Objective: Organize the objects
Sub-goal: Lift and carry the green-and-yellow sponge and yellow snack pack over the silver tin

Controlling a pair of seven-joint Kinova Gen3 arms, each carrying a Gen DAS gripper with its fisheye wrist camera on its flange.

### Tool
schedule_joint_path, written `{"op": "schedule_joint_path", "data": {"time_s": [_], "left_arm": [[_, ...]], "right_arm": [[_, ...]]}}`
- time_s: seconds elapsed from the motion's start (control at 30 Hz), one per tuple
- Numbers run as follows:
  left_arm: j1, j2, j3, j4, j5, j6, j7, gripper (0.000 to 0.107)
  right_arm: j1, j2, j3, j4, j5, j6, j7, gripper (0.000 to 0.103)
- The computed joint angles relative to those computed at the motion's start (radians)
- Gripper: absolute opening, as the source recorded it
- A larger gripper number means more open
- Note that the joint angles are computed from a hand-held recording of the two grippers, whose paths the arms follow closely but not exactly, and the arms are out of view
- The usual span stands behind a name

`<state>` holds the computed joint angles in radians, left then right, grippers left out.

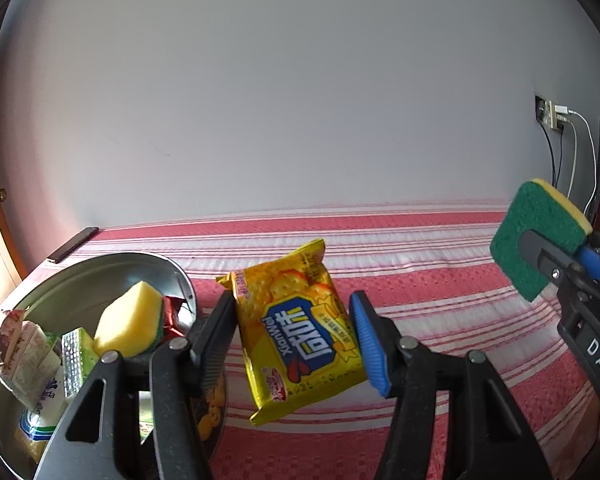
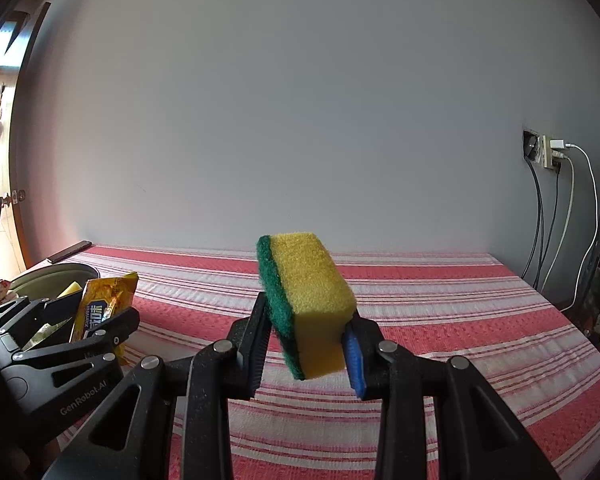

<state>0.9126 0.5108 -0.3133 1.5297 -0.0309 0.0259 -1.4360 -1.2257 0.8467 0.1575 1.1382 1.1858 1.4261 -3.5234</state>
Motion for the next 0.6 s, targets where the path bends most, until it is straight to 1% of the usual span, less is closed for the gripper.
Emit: {"op": "schedule_joint_path", "data": {"time_s": [0.07, 0.13, 0.27, 0.37, 0.5, 0.57, 0.6], "left_arm": [[0.002, -0.003, -0.005, 0.008, 0.003, -0.008, 0.001, 0.057], [-0.02, -0.013, 0.015, 0.023, 0.004, -0.023, -0.01, 0.057], [0.004, -0.021, -0.013, 0.054, 0.036, -0.055, -0.031, 0.057], [0.027, -0.028, -0.042, 0.079, 0.076, -0.085, -0.058, 0.057], [0.033, -0.042, -0.045, 0.111, 0.124, -0.119, -0.097, 0.057], [0.057, -0.053, -0.063, 0.134, 0.164, -0.137, -0.122, 0.057], [0.049, -0.056, -0.054, 0.138, 0.173, -0.144, -0.133, 0.057]], "right_arm": [[-0.005, 0.001, 0.002, 0.002, 0.005, 0.002, -0.003, 0.036], [-0.008, 0.005, 0.001, -0.003, 0.008, 0.006, 0.001, 0.036], [-0.016, 0.013, 0.003, -0.017, 0.009, 0.015, 0.011, 0.036], [-0.021, 0.014, 0.004, -0.018, 0.01, 0.015, 0.009, 0.036], [-0.027, 0.012, 0.004, -0.014, 0.013, 0.014, 0.008, 0.036], [-0.029, 0.012, 0.003, -0.013, 0.015, 0.012, 0.008, 0.036], [-0.029, 0.011, 0.003, -0.01, 0.017, 0.01, 0.007, 0.036]]}}
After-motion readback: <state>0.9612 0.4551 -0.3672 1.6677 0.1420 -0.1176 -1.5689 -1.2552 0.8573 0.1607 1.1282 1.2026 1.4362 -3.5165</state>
